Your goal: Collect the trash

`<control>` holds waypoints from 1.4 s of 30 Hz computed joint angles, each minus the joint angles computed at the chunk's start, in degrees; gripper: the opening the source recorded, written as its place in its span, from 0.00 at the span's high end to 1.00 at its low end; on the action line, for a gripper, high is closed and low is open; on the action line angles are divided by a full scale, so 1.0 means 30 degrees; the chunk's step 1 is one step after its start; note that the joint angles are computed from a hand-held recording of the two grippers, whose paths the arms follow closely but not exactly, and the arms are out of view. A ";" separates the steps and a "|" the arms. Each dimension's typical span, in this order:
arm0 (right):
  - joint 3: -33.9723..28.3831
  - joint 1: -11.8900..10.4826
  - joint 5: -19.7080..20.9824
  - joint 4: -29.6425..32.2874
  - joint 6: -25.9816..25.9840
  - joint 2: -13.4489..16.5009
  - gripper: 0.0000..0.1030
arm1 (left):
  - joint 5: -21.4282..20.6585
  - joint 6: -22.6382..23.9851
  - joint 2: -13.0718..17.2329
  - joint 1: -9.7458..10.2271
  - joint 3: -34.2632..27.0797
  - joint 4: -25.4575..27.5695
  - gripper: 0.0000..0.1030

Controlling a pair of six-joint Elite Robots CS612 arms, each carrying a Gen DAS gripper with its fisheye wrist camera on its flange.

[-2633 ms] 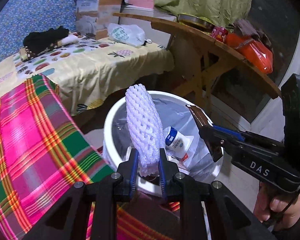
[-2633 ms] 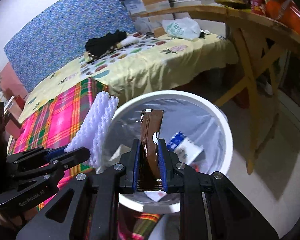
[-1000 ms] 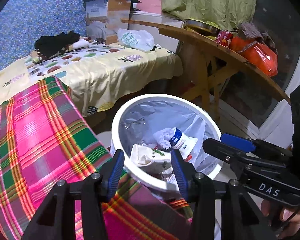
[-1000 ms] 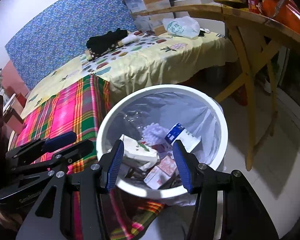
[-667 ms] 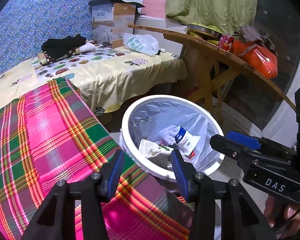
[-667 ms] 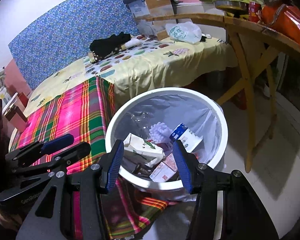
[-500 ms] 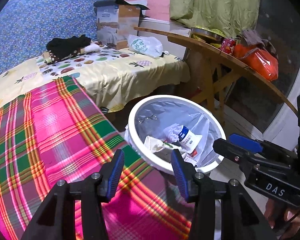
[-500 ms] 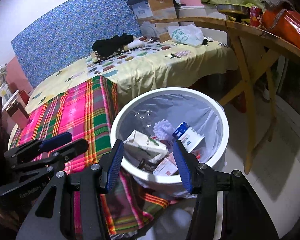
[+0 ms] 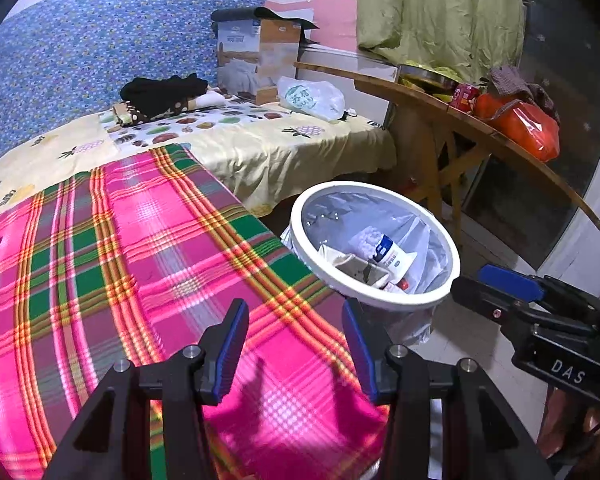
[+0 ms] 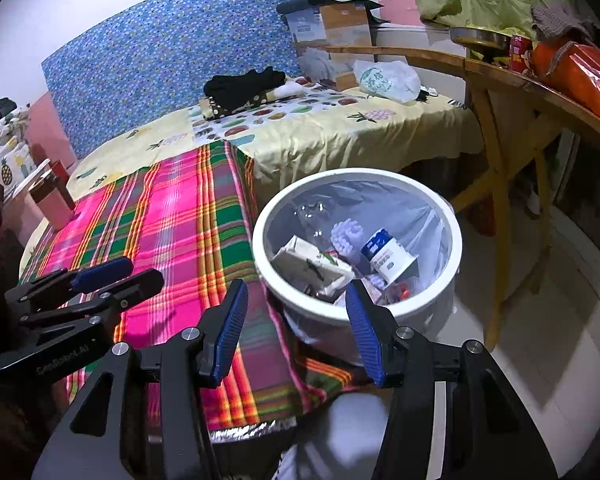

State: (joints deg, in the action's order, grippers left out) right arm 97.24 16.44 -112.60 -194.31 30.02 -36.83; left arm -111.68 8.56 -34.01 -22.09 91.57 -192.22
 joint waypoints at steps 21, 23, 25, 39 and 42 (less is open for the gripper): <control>0.0213 0.0606 -0.0791 -0.0241 0.0158 -0.0075 0.49 | 0.0584 -0.0033 -0.0918 0.0265 0.1779 -0.1374 0.53; 0.0216 0.0639 -0.0783 -0.0257 0.0190 -0.0084 0.49 | 0.0601 -0.0038 -0.0938 0.0266 0.1806 -0.1402 0.53; 0.0224 0.0648 -0.0815 -0.0280 0.0191 -0.0086 0.49 | 0.0631 -0.0035 -0.0982 0.0266 0.1888 -0.1485 0.53; 0.0463 0.0873 -0.0891 -0.0615 -0.0143 -0.0175 0.49 | 0.0900 -0.0377 -0.1241 0.0235 0.2691 -0.2379 0.53; 0.0502 0.0914 -0.0822 -0.0688 -0.0298 -0.0187 0.49 | 0.0986 -0.0521 -0.1282 0.0245 0.2916 -0.2590 0.53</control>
State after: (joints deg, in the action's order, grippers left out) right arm 98.75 19.18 -115.06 -196.37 29.13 -37.39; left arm -108.73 7.00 -37.86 -21.35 100.32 -199.99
